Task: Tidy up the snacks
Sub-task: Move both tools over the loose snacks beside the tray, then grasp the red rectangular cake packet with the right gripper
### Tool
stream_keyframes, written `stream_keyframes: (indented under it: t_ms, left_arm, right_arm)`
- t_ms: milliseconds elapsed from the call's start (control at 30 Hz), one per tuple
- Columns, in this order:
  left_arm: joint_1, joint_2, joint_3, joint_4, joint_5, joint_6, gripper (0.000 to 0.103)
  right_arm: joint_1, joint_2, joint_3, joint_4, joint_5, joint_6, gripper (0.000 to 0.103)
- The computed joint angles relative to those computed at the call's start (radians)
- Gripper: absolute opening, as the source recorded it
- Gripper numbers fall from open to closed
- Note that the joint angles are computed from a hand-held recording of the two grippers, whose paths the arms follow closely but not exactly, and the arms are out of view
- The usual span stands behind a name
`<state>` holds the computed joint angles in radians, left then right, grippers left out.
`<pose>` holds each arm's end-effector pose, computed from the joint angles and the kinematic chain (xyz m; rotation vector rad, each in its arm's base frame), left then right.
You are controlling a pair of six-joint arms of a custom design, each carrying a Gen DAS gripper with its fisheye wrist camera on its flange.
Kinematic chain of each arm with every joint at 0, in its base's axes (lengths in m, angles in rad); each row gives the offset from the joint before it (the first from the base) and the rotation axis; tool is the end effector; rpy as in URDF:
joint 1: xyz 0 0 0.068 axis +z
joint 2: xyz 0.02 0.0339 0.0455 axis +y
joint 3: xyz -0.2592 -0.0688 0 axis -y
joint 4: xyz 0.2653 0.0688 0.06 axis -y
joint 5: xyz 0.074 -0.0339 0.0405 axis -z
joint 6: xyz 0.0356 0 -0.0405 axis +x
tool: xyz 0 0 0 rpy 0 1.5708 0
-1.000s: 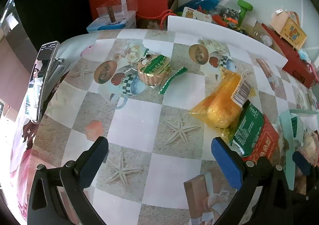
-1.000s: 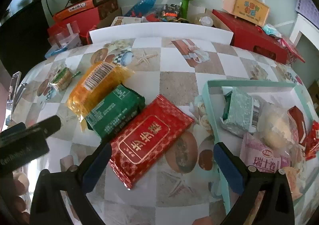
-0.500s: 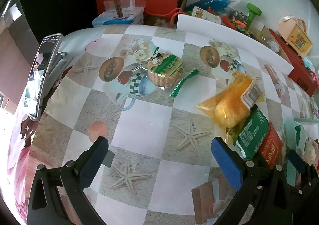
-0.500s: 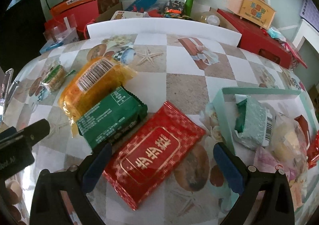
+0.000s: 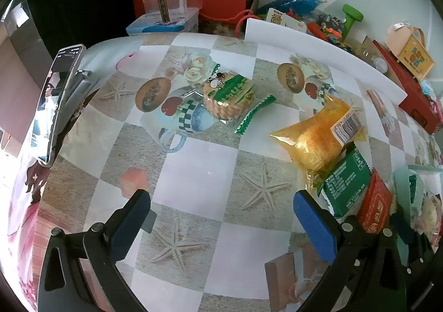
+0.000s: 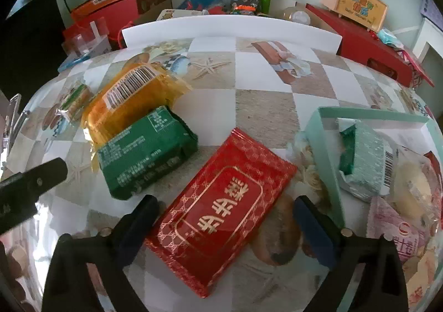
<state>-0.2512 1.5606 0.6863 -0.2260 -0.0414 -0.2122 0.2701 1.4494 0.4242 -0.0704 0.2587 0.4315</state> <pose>0.2747 -0.0690 0.1100 0.0389 2.6726 -0.0933 0.2214 0.0518 0.0787 0.2921 2.5925 -0.1015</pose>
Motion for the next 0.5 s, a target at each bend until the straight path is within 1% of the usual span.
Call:
stream_keyframes:
  t_ms: [33,100,233,467,500]
  left_arm:
    - [0.001,-0.002,0.000,0.000,0.002,0.000,0.103]
    - [0.001,-0.005,-0.002,-0.001,0.004,-0.001,0.103]
    - [0.001,-0.015,-0.006,0.000,0.013,0.004,0.103]
    - [-0.023,-0.033,-0.010,0.004,0.053,-0.001,0.103]
    - [-0.028,-0.031,-0.009,0.005,0.065,-0.005,0.103]
  right_arm:
    - [-0.004,-0.020,-0.014,0.000,0.000,-0.005,0.090]
    - [-0.012,-0.057,-0.039,-0.010,0.003,-0.008,0.086]
    - [-0.026,-0.108,-0.068,-0.024,-0.008,-0.027,0.075]
    - [-0.040,-0.109,-0.078,0.012,-0.024,-0.028,0.073]
    - [-0.045,-0.109,-0.081,0.019,-0.028,-0.031,0.071]
